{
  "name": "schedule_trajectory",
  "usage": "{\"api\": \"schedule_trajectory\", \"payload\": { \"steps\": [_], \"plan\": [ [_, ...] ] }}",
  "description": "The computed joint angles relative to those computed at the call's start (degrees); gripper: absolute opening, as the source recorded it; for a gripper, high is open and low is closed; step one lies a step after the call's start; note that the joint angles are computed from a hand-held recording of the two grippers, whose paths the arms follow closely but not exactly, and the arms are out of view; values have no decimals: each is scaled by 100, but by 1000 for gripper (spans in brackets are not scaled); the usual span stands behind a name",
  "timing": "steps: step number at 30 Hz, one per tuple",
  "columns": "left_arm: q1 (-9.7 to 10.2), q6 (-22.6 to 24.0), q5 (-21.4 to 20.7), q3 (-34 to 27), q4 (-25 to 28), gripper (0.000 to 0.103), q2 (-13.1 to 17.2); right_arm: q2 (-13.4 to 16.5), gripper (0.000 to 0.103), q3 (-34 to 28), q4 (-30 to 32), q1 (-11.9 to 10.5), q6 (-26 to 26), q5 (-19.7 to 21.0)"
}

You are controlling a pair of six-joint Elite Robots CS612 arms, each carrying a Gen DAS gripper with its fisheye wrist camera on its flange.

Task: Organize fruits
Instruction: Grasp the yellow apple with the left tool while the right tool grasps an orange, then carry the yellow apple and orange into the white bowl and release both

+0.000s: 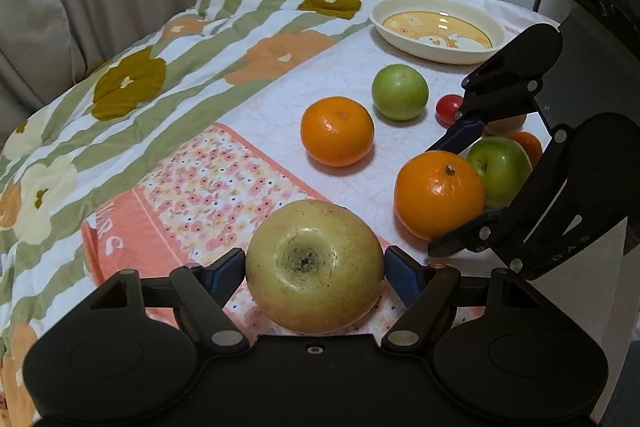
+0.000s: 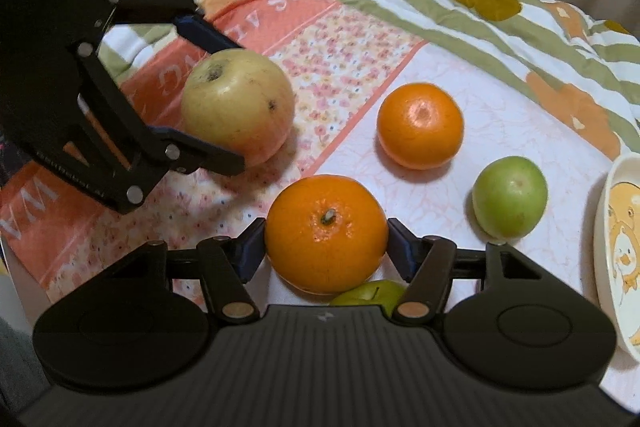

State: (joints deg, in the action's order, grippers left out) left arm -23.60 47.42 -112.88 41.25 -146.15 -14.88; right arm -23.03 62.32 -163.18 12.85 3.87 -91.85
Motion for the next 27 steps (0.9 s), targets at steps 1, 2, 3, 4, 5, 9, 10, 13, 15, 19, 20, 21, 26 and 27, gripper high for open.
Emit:
{"api": "schedule_trajectory", "payload": {
  "steps": [1, 2, 3, 4, 5, 9, 10, 13, 15, 19, 20, 21, 26, 27],
  "plan": [
    [4, -48, -3, 51, -51, 79, -35, -27, 78, 42, -77, 7, 47, -24],
    [7, -96, -10, 99, -106, 79, -66, -54, 78, 78, -150, 9, 83, -40],
    [10, -149, -15, 169, -182, 79, -112, -96, 78, 130, -234, 13, 116, -61],
    [11, -192, -14, 226, -248, 79, -150, -130, 78, 172, -304, 15, 139, -83],
    [11, -239, -9, 276, -319, 79, -185, -166, 78, 215, -373, 17, 165, -106],
    [-9, -476, 45, 547, -663, 79, -367, -353, 78, 418, -560, 6, 279, -159],
    [-20, -539, 67, 625, -753, 79, -419, -409, 78, 480, -578, -4, 323, -166],
    [-64, -714, 123, 857, -1000, 79, -574, -561, 78, 708, -775, -42, 430, -201],
    [-108, -847, 193, 1005, -1162, 79, -675, -669, 78, 888, -938, -75, 452, -212],
    [-232, -1176, 387, 1309, -1492, 79, -883, -941, 78, 1325, -1232, -182, 487, -155],
    [-267, -1252, 426, 1377, -1572, 79, -929, -1019, 78, 1458, -1324, -218, 479, -131],
    [-304, -1329, 466, 1429, -1631, 79, -968, -1076, 78, 1559, -1396, -245, 475, -117],
    [-507, -1726, 618, 1587, -1841, 79, -1091, -1402, 78, 2082, -1679, -460, 415, -80],
    [-550, -1820, 645, 1595, -1858, 79, -1102, -1459, 78, 2171, -1720, -506, 355, -96]
  ]
}}
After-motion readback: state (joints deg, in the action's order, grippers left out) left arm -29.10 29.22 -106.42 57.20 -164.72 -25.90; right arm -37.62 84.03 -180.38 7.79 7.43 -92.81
